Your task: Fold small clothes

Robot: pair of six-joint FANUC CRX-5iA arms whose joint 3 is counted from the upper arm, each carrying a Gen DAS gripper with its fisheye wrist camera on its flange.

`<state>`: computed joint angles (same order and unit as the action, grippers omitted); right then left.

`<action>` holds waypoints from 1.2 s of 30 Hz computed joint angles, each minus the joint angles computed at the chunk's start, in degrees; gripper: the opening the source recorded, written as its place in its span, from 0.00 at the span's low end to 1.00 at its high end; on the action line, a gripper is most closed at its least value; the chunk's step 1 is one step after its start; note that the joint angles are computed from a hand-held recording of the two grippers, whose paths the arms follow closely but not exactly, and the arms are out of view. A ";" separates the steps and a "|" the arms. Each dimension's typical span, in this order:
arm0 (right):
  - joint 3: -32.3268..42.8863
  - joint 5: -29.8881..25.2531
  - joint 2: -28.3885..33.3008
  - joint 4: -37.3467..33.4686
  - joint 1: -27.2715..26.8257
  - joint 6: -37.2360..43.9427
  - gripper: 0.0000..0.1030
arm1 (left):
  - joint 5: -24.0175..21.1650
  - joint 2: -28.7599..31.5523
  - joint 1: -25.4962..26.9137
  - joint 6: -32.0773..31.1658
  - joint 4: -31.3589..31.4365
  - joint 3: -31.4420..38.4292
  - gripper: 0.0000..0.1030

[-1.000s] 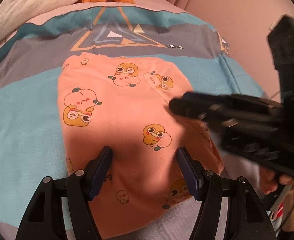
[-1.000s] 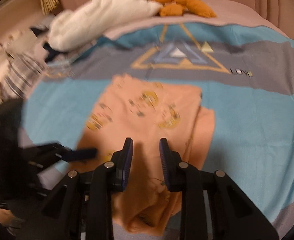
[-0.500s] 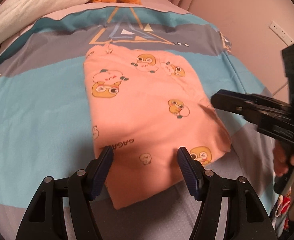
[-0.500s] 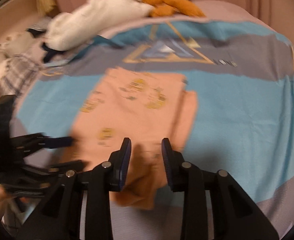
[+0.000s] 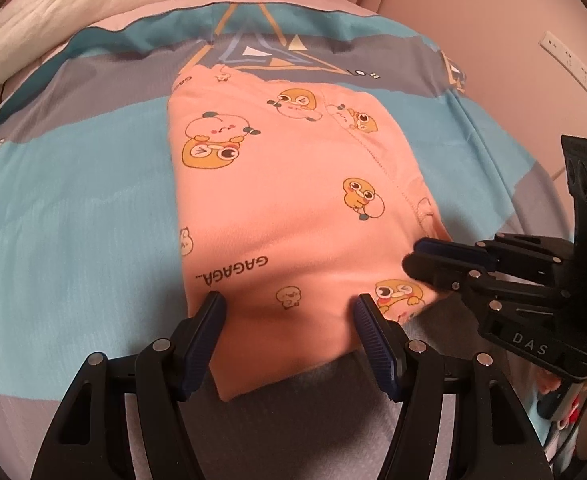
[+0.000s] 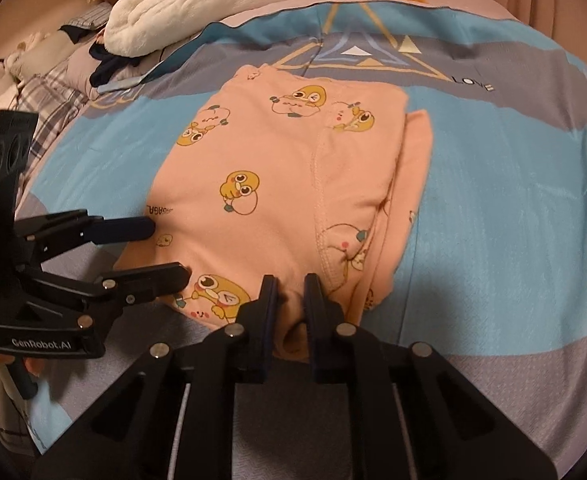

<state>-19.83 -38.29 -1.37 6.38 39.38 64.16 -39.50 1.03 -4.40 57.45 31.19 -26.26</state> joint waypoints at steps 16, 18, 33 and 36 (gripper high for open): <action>-1.52 -2.97 -1.93 0.03 1.37 -8.82 0.13 | -7.62 -4.39 2.09 17.42 -10.90 1.04 0.64; -1.71 -3.78 -1.58 2.81 2.59 -11.06 0.15 | -8.24 -7.09 2.47 18.72 -12.62 0.26 0.64; -6.77 -6.41 -6.09 8.36 6.37 -20.10 0.19 | -13.51 -23.80 9.45 16.36 -9.89 -7.92 0.69; -7.84 -6.33 -8.15 7.05 6.33 -21.27 0.20 | -13.96 -23.77 9.30 17.03 -10.40 -7.78 0.70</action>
<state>-27.68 -44.62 -9.52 13.44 45.71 42.88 -53.46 -22.74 4.90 74.48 20.79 -34.04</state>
